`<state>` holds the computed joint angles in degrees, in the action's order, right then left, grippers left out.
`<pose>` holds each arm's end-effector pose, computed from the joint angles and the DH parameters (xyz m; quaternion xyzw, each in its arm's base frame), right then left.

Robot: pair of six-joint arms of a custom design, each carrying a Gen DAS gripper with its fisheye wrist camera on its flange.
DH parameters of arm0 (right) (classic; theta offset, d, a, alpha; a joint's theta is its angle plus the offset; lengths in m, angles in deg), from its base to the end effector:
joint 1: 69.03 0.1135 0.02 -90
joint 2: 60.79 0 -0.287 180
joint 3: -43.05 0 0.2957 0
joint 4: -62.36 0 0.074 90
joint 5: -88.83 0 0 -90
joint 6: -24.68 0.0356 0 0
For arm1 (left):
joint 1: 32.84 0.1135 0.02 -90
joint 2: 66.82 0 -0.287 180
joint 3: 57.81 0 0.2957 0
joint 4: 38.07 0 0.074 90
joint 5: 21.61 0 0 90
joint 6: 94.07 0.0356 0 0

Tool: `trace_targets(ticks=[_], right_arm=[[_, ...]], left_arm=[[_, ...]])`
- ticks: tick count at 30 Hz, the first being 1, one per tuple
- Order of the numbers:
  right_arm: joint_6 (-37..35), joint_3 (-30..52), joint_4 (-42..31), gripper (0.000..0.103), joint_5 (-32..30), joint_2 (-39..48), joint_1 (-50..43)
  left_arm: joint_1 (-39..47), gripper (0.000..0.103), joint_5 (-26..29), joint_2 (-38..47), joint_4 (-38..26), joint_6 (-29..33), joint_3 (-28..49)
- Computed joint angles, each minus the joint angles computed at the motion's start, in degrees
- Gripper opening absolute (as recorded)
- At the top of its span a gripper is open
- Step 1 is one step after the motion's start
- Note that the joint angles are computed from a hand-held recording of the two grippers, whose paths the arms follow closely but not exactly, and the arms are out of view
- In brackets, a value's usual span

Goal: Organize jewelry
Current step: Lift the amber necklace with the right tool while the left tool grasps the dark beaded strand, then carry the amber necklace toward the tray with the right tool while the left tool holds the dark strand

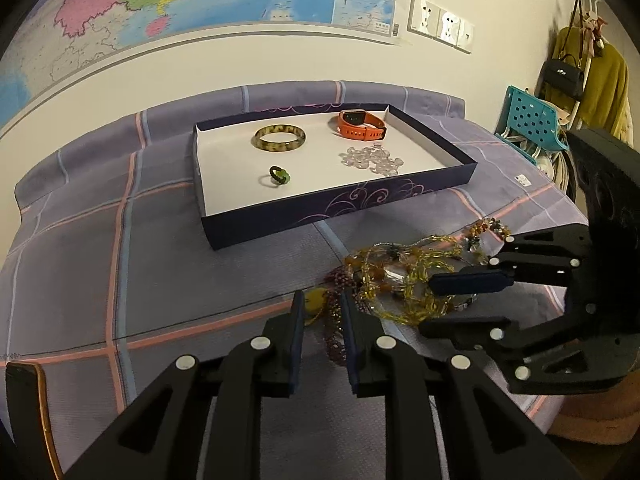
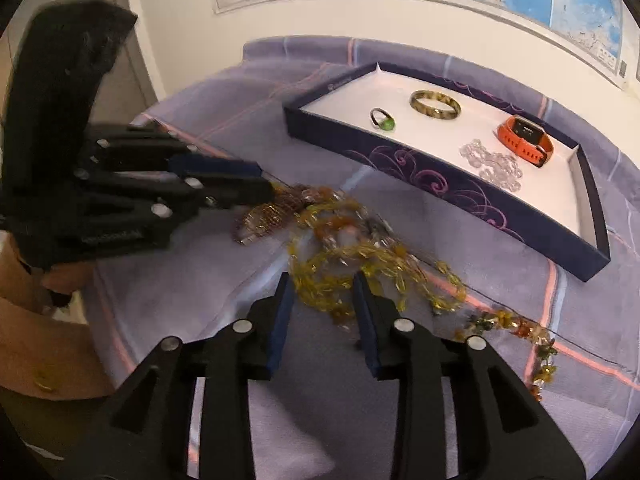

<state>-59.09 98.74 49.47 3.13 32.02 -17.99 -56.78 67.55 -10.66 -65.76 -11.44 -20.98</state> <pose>0.2160 0.2629 0.1378 -0.3461 0.8731 0.1328 0.3168 0.1957 -0.0863 0.1738 0.1314 0.9211 -0.0923 0.3546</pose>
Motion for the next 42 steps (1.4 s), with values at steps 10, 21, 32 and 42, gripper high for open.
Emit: trace_targets(ticks=[10,21,32,42], right_arm=[[2.4,-5.0,2.4,0.006,-8.3,-9.0,-6.1],[6.7,-6.8,1.2,0.006,-17.5,-24.0,-15.7],[4.3,-3.3,-2.6,0.006,-15.7,-33.2,-19.3],[4.0,-2.7,-3.1,0.006,-15.2,-32.1,-19.1]], left_arm=[[0.7,0.017,1.1,-1.2,0.2,0.3,-0.6],[-0.9,0.017,2.1,-2.9,-0.2,1.4,-1.1],[-2.1,0.022,0.6,-1.8,0.0,4.3,-0.1],[-2.2,0.022,-0.6,7.3,1.5,8.1,4.2]])
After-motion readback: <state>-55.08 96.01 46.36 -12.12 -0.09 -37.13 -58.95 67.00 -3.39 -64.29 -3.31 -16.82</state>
